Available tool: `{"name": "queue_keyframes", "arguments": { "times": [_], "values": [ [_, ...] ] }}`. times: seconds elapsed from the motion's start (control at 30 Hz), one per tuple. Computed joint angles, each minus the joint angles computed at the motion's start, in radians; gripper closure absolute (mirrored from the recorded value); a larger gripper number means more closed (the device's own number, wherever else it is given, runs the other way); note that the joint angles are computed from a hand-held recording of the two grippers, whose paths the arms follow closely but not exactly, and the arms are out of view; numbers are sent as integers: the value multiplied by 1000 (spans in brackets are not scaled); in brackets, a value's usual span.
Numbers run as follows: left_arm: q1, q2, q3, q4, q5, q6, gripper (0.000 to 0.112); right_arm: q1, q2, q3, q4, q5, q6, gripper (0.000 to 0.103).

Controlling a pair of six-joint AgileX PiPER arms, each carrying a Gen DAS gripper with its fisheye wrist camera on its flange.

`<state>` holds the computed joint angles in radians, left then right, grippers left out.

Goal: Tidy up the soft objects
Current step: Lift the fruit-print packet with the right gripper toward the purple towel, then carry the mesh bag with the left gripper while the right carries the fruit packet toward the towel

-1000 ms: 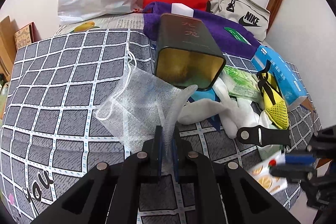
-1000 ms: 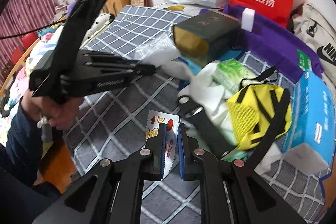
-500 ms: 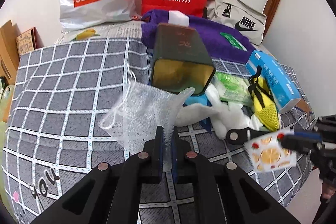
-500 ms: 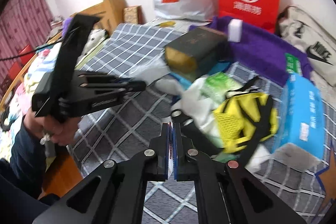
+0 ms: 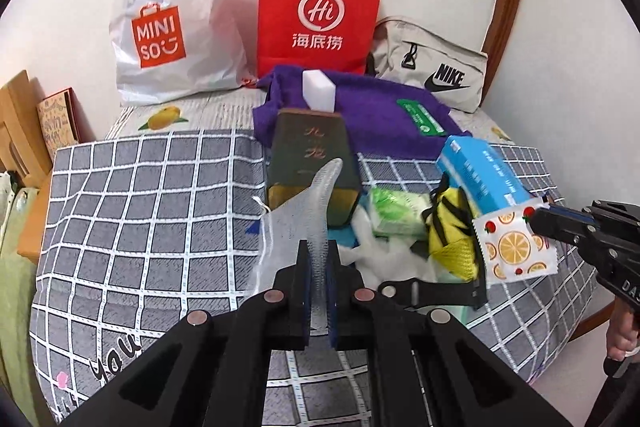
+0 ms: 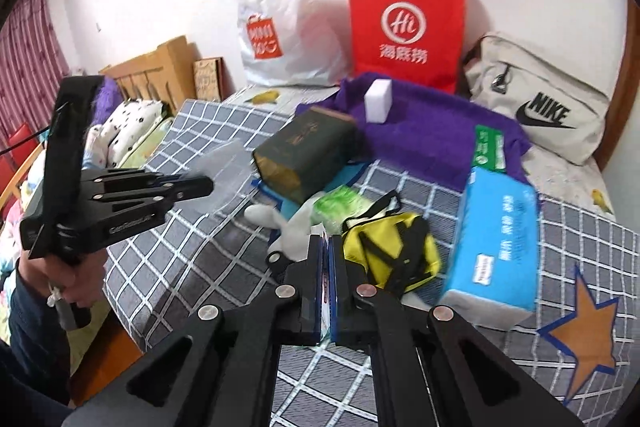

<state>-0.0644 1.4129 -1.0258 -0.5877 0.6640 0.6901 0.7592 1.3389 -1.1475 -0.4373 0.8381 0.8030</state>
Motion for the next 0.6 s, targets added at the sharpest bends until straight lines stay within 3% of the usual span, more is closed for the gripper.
{"name": "queue_keyframes", "arguments": {
  "times": [0.6],
  "values": [
    [-153,52,-209,167,51,-252,106,-170,-54,-62,20,50,-76,100]
  ]
}}
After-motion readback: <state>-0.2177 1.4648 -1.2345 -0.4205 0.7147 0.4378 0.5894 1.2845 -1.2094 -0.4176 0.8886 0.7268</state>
